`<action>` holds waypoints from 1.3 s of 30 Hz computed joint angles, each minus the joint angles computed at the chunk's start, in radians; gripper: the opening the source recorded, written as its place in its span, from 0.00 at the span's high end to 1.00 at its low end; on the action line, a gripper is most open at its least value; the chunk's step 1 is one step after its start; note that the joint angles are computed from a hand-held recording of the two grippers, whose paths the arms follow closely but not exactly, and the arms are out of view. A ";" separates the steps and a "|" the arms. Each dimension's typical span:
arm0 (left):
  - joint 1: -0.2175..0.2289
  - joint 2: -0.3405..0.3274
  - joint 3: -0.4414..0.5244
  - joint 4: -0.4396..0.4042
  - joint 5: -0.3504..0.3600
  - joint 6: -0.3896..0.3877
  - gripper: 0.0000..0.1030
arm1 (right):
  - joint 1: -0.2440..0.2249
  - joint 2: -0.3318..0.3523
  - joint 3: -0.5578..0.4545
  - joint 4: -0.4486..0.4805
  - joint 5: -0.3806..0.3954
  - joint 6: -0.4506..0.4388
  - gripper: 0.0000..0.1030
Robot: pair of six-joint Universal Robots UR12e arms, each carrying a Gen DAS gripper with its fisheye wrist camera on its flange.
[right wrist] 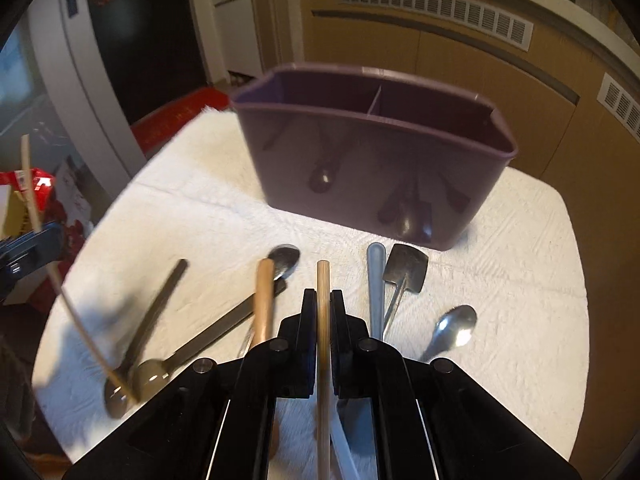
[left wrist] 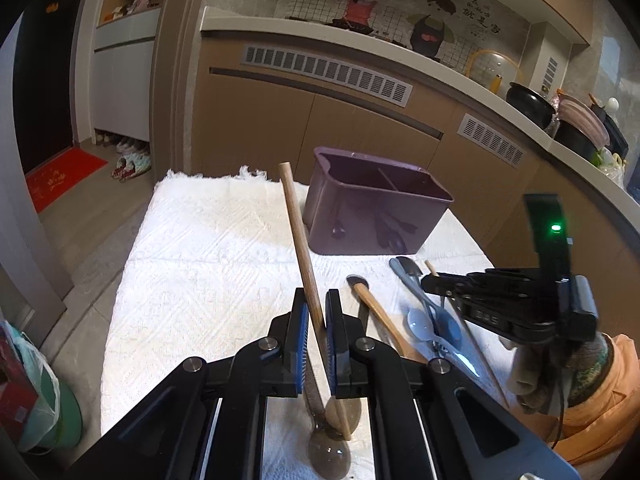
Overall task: Organize utensils
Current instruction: 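Grasp the second wooden chopstick with the right tool while the left tool holds the first, then carry both chopsticks upright over the purple caddy and lower them in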
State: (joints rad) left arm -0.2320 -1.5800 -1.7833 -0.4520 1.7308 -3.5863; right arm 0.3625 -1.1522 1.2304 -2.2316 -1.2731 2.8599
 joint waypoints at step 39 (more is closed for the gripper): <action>0.006 -0.247 0.431 0.090 0.070 0.248 0.96 | -0.060 0.176 -0.432 -0.439 0.269 0.171 0.94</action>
